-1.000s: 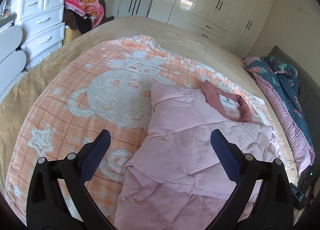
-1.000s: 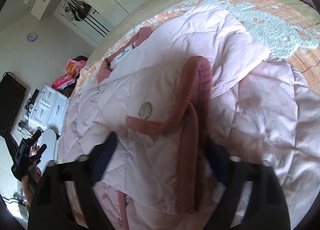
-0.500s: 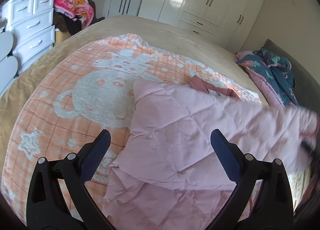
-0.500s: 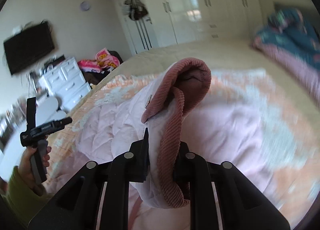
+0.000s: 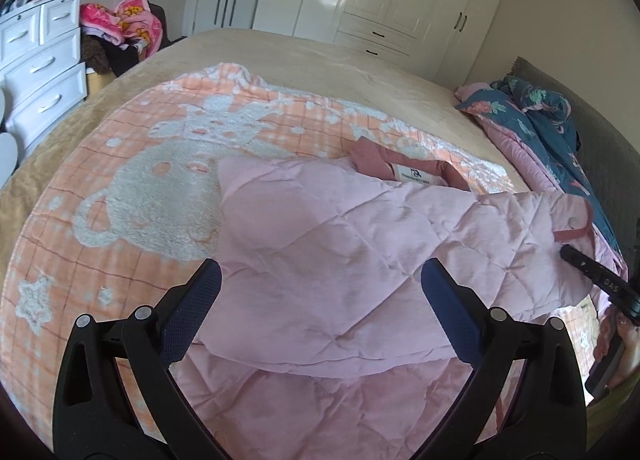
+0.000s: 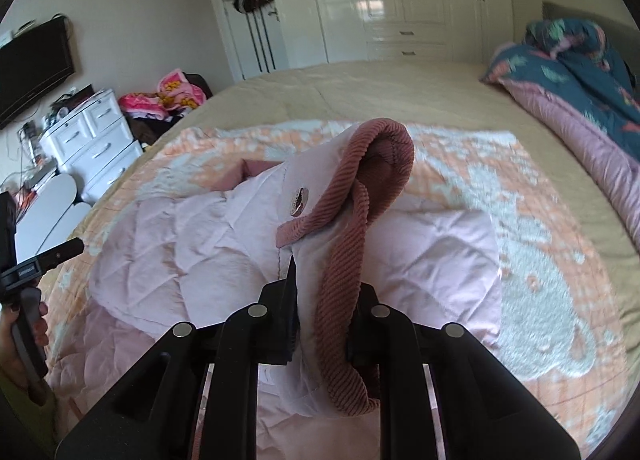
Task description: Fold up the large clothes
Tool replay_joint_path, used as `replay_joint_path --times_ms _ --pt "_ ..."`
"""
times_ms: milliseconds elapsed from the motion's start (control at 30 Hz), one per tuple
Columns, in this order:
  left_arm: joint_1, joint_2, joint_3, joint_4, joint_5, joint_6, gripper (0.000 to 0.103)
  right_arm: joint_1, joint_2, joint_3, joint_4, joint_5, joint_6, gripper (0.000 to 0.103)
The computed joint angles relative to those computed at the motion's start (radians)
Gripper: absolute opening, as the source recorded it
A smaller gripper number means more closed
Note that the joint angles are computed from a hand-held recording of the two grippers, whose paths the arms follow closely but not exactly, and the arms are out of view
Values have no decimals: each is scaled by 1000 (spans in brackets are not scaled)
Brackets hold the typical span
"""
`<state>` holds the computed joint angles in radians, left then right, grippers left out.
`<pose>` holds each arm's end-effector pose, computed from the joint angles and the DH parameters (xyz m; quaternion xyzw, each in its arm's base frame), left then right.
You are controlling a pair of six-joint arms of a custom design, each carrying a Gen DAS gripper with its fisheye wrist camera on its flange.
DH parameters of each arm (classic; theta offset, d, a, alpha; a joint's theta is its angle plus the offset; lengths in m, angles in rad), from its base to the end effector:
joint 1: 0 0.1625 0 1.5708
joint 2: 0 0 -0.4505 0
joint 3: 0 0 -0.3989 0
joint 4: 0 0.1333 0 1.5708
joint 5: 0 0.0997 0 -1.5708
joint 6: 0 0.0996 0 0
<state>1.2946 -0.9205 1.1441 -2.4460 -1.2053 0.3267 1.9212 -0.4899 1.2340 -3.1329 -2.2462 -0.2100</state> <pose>-0.0550 -0.8132 0.4191 0.2211 0.9069 -0.3103 0.1801 0.3468 -0.7419 0.1239 0.1128 -0.8684 0.3956 0.2769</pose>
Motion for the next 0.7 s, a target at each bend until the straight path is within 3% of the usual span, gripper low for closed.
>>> replay_joint_path --times_ms 400,500,533,567,700 --pt "-4 17 21 46 -30 8 93 -15 -7 35 36 -25 71 32" --pt "-3 20 23 66 -48 14 93 -13 -17 52 32 -26 93 48" --pt "-5 21 27 67 -40 21 93 -8 -17 58 7 -42 93 64" --pt "-7 21 31 66 -33 26 93 -3 -16 61 -13 -56 87 72" --pt "-10 28 35 78 -13 34 93 20 -12 65 -75 -86 9 74"
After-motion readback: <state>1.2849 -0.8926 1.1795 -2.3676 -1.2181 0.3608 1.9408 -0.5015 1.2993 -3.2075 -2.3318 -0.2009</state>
